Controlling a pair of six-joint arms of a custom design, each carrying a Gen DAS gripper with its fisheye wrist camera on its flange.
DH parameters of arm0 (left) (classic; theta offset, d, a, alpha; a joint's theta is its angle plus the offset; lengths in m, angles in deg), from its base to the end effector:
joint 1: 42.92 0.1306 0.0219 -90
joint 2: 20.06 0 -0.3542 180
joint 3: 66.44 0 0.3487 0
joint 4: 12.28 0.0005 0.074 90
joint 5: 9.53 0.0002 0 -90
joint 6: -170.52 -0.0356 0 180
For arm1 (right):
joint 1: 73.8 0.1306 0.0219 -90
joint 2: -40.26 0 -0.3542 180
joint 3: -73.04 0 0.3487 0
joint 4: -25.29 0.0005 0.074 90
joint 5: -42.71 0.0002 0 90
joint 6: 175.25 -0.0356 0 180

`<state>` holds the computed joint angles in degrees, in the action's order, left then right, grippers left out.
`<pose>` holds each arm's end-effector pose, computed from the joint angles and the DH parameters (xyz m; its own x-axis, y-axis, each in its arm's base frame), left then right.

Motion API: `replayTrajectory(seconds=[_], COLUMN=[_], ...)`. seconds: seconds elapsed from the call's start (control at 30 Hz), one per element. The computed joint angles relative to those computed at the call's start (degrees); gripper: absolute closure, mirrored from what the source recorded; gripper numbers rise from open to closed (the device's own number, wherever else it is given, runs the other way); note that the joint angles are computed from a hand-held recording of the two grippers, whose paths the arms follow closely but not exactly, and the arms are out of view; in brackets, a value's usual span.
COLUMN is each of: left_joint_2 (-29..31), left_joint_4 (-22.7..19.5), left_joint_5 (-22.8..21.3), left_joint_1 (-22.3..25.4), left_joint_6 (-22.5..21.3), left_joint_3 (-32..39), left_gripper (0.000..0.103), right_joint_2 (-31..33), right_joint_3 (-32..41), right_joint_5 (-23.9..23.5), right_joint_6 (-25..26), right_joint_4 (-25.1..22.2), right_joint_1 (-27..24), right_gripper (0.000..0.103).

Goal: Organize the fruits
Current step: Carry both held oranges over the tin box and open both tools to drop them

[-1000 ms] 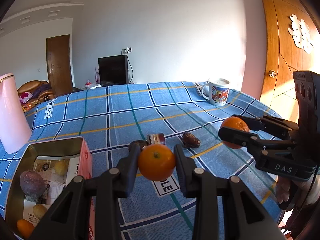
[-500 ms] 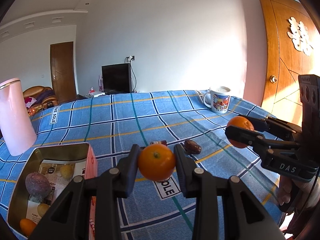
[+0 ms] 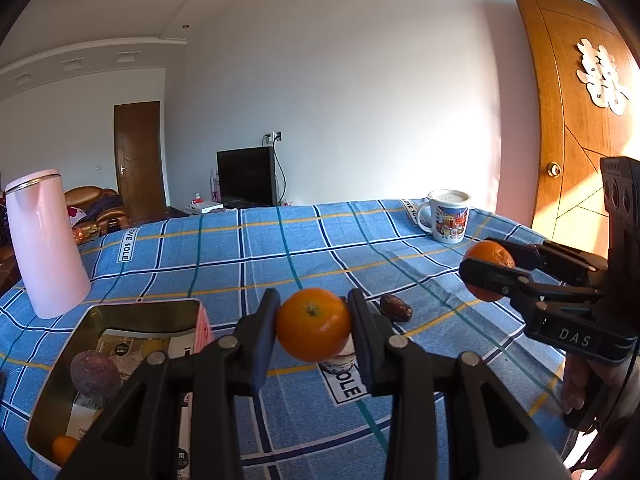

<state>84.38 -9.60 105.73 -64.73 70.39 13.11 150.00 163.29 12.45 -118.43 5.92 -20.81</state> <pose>0.4814 -0.2095 0.2865 -0.2219 0.2601 -0.9397 0.7536 0.6574 0.0040 0.3510 0.4138 0.2898 -0.3148 0.0406 -0.9483 0.2088 0.9776 -0.0274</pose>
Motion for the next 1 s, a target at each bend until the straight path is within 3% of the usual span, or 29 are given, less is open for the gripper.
replayTrajectory(seconds=[0.23, 0.5, 0.67, 1.0], left_joint_2=[-0.25, 0.04, 1.18, 5.91], left_joint_4=[-0.52, -1.99, -4.02, -9.33], left_joint_5=[0.48, 0.32, -1.21, -3.18], left_joint_1=[1.44, 4.8, 7.62, 13.91], left_joint_6=[0.38, 1.24, 2.15, 5.44], left_joint_3=[0.38, 1.54, 3.52, 9.66], left_gripper=[0.067, 0.067, 0.067, 0.067], right_joint_2=[1.58, 6.24, 10.8, 23.23], right_joint_3=[2.8, 10.83, 18.41, 38.43], right_joint_5=[-2.28, -7.77, -12.26, -20.53], right_joint_6=[-0.09, 6.58, 9.28, 13.69], right_joint_4=[-1.45, 0.25, -1.6, -9.86], right_joint_1=[-0.56, -1.32, -2.06, -2.8], right_gripper=[0.056, 0.055, 0.055, 0.055])
